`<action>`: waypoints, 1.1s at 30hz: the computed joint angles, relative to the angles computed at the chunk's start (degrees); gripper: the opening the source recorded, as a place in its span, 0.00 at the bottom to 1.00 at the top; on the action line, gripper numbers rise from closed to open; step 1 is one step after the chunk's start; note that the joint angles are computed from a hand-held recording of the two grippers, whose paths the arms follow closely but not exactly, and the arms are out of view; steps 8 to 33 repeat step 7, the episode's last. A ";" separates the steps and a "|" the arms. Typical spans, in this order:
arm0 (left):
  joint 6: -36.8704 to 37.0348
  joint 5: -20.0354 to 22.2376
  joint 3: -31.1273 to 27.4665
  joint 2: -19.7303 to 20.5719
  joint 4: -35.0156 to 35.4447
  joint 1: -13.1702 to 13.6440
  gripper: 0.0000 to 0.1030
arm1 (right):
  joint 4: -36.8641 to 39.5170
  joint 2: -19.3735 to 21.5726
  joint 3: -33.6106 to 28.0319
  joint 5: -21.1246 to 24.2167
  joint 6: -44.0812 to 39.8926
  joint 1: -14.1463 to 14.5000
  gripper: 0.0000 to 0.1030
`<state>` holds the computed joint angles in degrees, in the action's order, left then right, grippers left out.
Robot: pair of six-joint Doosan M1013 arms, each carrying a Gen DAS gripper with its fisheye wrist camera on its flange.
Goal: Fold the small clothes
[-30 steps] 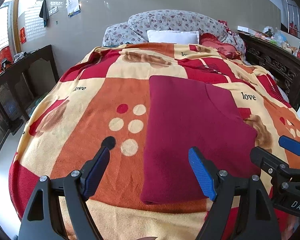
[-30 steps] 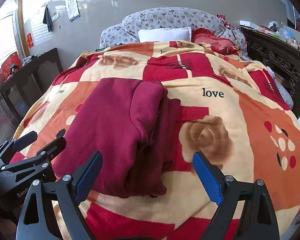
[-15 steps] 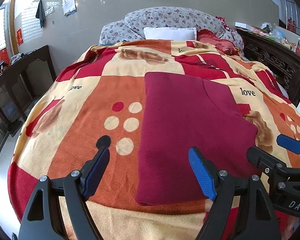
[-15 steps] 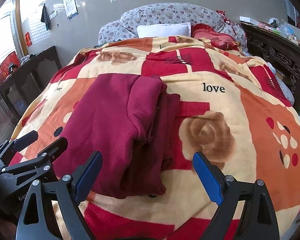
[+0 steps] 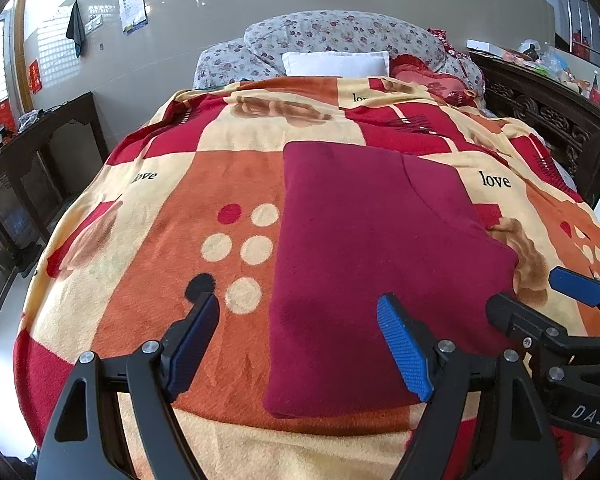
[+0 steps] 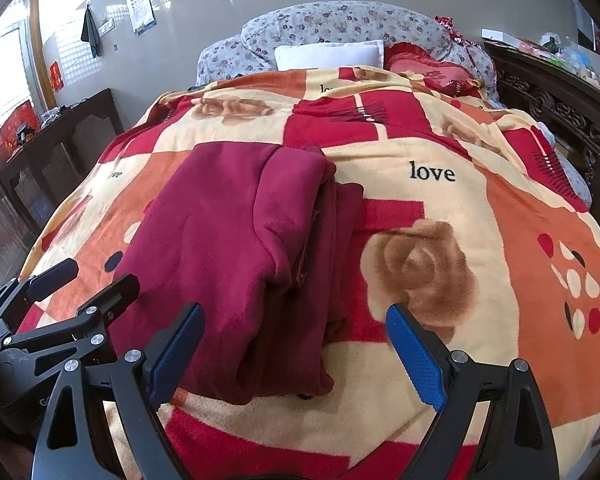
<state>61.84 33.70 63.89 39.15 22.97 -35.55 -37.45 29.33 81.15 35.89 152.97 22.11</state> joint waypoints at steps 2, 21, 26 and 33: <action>0.97 -0.41 -0.06 0.09 -0.79 0.09 0.78 | 0.42 0.14 -0.10 -0.07 -0.27 -0.09 0.92; 3.67 -0.95 -0.62 0.53 -4.01 0.60 0.78 | 1.63 0.28 -0.15 -0.33 -0.99 -0.47 0.92; 3.67 -0.95 -0.62 0.53 -4.01 0.60 0.78 | 1.63 0.28 -0.15 -0.33 -0.99 -0.47 0.92; 3.67 -0.95 -0.62 0.53 -4.01 0.60 0.78 | 1.63 0.28 -0.15 -0.33 -0.99 -0.47 0.92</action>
